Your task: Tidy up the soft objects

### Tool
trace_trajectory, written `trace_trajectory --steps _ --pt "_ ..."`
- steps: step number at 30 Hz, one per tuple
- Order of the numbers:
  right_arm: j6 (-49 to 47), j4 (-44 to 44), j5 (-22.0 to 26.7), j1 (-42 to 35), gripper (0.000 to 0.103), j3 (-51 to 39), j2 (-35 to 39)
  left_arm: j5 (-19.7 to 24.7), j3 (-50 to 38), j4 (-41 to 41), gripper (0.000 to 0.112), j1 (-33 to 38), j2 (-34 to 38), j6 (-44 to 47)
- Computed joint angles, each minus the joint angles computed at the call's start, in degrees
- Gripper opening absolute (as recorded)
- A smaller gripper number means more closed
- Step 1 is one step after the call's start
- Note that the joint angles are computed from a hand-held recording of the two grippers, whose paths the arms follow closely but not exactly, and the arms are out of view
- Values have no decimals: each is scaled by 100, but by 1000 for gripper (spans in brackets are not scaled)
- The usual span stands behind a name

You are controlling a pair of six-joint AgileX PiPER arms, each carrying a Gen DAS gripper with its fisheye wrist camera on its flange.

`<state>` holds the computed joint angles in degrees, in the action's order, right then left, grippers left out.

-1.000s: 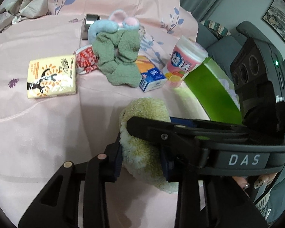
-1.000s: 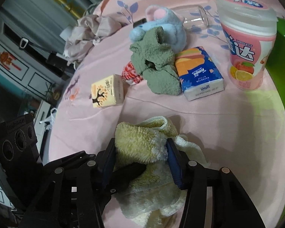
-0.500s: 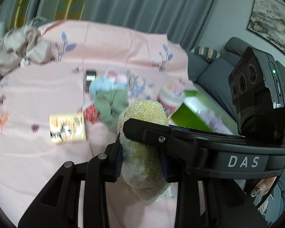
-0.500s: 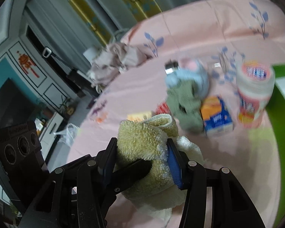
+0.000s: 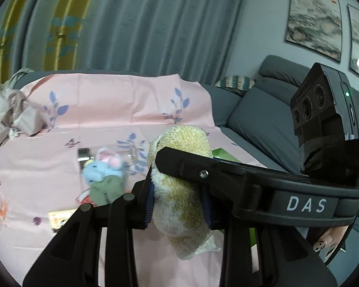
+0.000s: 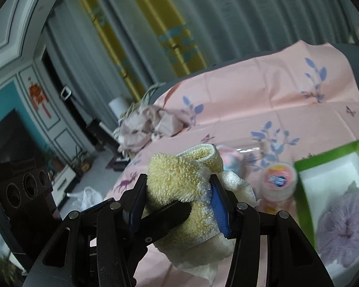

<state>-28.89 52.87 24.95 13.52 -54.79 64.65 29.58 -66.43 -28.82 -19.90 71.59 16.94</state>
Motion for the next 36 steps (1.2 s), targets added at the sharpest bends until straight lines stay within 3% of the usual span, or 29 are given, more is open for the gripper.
trace_trajectory --steps 8,14,21,25,32,36 --pt "-1283 1383 827 -1862 52 483 -446 -216 -825 682 30 -985 842 -686" --pt "-801 951 865 -2625 52 639 -755 -220 -1379 560 29 -1491 1459 -680" --pt "-1154 1345 1133 -3629 52 796 -771 -145 -1970 8 29 -1780 2087 -212" --pt "-959 1137 1123 -3992 53 829 -696 275 -2546 -325 29 -1839 2625 -131" --pt "-917 1104 1188 -4400 53 823 -337 888 -3370 -100 29 -1984 3305 -601" --pt "-1187 1292 1508 -4773 53 867 -64 1194 -3717 150 29 -2083 3610 -862"
